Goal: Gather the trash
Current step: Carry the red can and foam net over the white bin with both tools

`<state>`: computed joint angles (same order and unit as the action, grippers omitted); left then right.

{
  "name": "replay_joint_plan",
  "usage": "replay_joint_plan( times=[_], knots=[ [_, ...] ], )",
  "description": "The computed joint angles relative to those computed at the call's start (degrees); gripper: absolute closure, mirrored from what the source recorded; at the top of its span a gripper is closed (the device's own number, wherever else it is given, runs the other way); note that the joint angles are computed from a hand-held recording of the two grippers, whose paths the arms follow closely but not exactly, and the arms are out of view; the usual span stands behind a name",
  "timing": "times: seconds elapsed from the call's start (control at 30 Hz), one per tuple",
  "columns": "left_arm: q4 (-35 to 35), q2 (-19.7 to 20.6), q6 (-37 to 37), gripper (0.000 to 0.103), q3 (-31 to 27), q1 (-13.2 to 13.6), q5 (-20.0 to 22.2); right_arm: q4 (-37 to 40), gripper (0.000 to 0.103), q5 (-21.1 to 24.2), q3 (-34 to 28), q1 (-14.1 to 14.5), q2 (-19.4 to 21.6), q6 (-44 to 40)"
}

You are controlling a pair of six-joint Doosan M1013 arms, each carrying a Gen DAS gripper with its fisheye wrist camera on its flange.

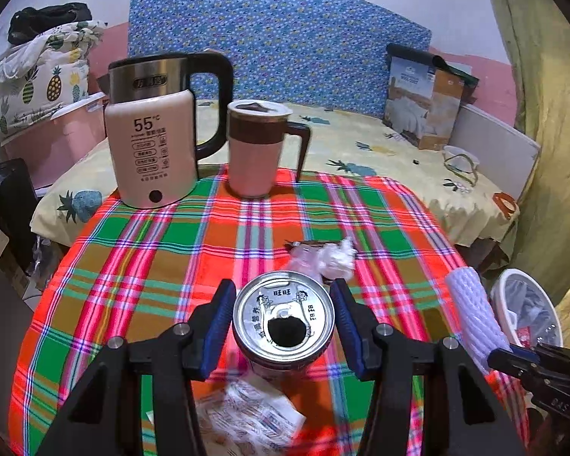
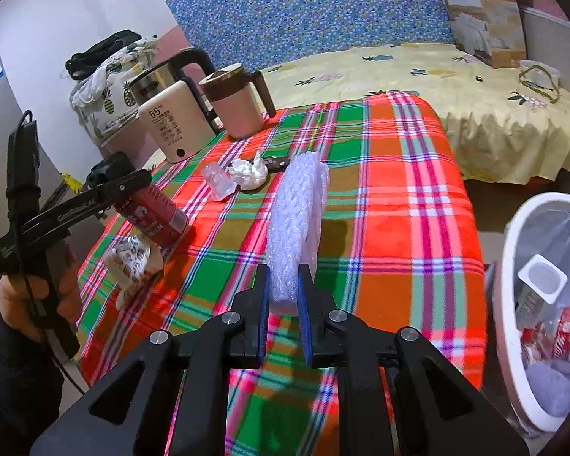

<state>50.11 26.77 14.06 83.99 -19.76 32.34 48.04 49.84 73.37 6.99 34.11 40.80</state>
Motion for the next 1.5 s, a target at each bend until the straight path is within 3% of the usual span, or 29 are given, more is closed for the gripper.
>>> replay_joint_plan(
  times=[0.3, 0.53, 0.93, 1.23, 1.5],
  knots=[
    [1.4, -1.0, -0.5, 0.050, 0.1, -2.7, -1.8, 1.2, 0.087, -1.5, 2.0, -1.2, -1.4, -0.5],
    [-2.6, 0.0, 4.0, 0.050, -1.6, -5.0, -3.8, 1.8, 0.087, -2.7, 4.1, -2.8, -2.8, -0.8],
    [-14.3, 3.7, 17.8, 0.050, -7.5, -8.0, -6.9, 0.3, 0.087, -6.6, 6.4, -6.0, -4.4, 1.8],
    [-24.7, 7.4, 30.3, 0.050, -14.0, -9.4, -7.2, -1.9, 0.087, -10.6, 7.5, -8.5, -5.1, 6.2],
    [-33.9, 10.6, 40.8, 0.050, -19.6, -10.1, -6.8, -4.4, 0.087, -11.3, 7.3, -9.1, -4.5, 9.5]
  ],
)
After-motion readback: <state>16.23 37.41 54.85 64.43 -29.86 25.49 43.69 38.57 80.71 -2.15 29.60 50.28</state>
